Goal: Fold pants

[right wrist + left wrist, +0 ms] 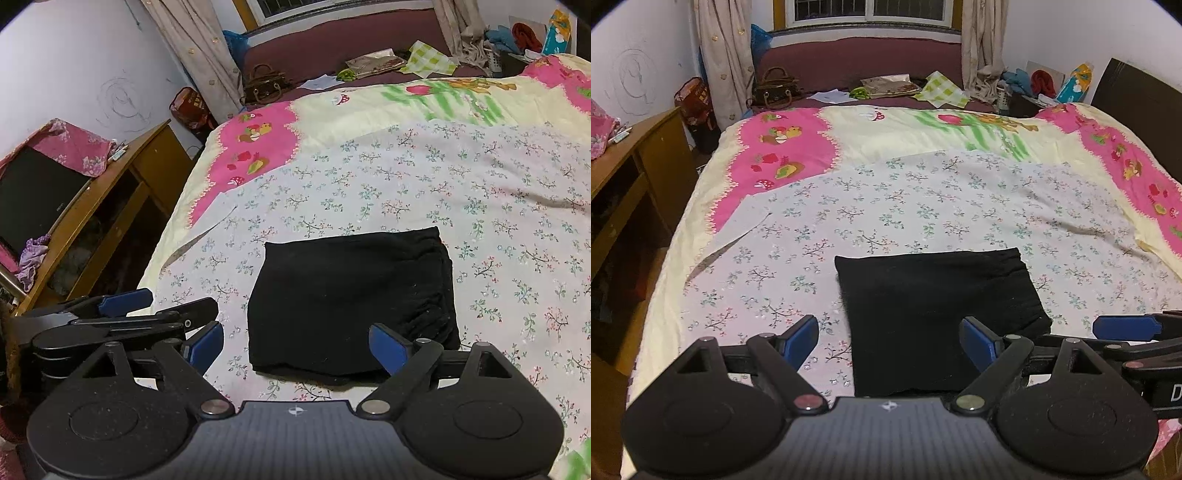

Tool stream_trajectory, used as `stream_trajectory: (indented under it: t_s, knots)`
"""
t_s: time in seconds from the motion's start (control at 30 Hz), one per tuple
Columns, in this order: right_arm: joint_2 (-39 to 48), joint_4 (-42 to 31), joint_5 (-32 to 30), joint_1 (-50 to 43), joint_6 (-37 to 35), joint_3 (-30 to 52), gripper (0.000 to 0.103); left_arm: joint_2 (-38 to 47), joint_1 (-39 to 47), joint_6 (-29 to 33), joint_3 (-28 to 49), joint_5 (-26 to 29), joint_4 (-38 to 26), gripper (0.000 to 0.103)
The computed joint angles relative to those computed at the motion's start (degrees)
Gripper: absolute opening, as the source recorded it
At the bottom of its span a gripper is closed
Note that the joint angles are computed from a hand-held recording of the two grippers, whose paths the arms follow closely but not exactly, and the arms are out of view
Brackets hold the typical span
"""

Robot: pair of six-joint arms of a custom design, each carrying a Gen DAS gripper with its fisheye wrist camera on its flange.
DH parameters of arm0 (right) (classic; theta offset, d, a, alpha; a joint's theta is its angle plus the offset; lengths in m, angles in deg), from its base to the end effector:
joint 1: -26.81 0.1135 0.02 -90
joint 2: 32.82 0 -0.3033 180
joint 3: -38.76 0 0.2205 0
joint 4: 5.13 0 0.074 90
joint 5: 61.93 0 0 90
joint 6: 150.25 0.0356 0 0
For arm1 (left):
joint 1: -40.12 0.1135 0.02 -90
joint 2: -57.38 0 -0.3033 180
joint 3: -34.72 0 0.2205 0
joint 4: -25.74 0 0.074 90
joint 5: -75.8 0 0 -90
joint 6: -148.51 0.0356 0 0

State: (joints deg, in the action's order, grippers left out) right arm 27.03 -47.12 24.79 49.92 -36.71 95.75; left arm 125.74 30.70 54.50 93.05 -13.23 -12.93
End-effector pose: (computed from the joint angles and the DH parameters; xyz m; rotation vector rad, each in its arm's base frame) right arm 0.1515 0.0669 0.2875 -0.0196 2.4003 0.4582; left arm 0.1949 -0.0329 0.2747 0.1222 2.4215 -0.1272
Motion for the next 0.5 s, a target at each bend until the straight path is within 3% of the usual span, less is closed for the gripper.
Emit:
stream_trajectory:
  t_s: [0.2, 0.37, 0.5]
  knots:
    - [-0.4, -0.6, 1.6, 1.6, 0.8, 0.4, 0.076, -1.1, 1.8, -0.2, 0.0, 1.9, -0.8, 0.092]
    - [-0.5, -1.3, 3.0, 3.3, 1.6, 0.5, 0.076, -1.9, -0.2, -0.1, 0.4, -1.6, -2.0, 0.092]
    - [-0.6, -1.6, 3.7, 4.3, 2.2, 0.8, 0.076, -2.0, 0.8, -0.1, 1.1, -0.9, -3.5, 0.092]
